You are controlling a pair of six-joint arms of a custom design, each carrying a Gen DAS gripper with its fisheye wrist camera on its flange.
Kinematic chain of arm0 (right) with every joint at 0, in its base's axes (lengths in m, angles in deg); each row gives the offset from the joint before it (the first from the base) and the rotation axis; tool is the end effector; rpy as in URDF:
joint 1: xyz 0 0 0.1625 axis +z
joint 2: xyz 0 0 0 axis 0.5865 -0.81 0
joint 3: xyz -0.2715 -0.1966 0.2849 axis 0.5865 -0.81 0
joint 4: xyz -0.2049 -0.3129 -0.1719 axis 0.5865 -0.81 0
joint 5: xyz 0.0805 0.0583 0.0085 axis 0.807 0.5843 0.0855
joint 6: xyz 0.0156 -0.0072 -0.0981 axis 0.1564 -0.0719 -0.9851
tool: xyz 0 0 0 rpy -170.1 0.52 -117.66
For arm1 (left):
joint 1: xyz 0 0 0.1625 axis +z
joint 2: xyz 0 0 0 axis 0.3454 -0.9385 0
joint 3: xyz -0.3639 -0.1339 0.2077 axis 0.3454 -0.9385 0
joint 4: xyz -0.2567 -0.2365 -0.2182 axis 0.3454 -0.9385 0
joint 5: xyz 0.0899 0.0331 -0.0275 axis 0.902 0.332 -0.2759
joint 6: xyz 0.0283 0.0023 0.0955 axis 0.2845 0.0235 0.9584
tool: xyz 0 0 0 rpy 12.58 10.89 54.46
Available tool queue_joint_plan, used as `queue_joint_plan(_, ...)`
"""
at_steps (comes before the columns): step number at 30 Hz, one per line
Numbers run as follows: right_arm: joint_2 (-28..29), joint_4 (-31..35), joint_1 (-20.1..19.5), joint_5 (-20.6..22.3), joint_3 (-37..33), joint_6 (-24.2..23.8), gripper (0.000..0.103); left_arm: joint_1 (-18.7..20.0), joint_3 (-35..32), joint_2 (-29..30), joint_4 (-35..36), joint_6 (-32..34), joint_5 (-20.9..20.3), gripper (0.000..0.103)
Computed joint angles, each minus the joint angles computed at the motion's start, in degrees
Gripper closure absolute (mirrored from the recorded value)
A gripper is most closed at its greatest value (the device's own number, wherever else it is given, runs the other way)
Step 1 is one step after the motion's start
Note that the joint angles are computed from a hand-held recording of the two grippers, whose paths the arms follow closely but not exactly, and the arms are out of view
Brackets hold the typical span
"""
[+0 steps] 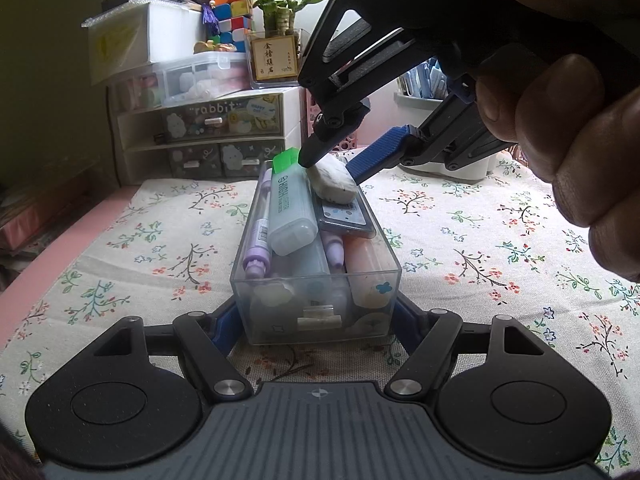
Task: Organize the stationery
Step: 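Lower the eraser into the clear box and open the right tool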
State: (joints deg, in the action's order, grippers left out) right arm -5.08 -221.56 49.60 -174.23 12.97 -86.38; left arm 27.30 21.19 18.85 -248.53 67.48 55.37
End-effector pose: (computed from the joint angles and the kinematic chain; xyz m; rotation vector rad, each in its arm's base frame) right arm 0.0678 -0.7742 0.2186 0.4503 -2.8565 0.7029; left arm -0.2753 -0.6251 -0.1068 0.5007 2.0705 -1.1388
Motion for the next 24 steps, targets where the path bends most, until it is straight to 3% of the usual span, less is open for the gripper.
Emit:
queue_joint_plan(12,-2.2,0.0,-1.0,2.2,1.3,0.8,0.077,0.1,0.1,-0.1,0.1,0.0,-0.1,0.030)
queue_joint_plan(17,-3.7,0.3,-2.1,4.9,2.9,0.8,0.077,0.3,0.4,-0.5,0.8,-0.9,-0.8,0.030)
queue_joint_plan(24,-2.6,-3.5,-2.2,3.4,3.0,-0.4,0.078,0.6,0.4,-0.6,0.8,-0.3,-1.1,0.030)
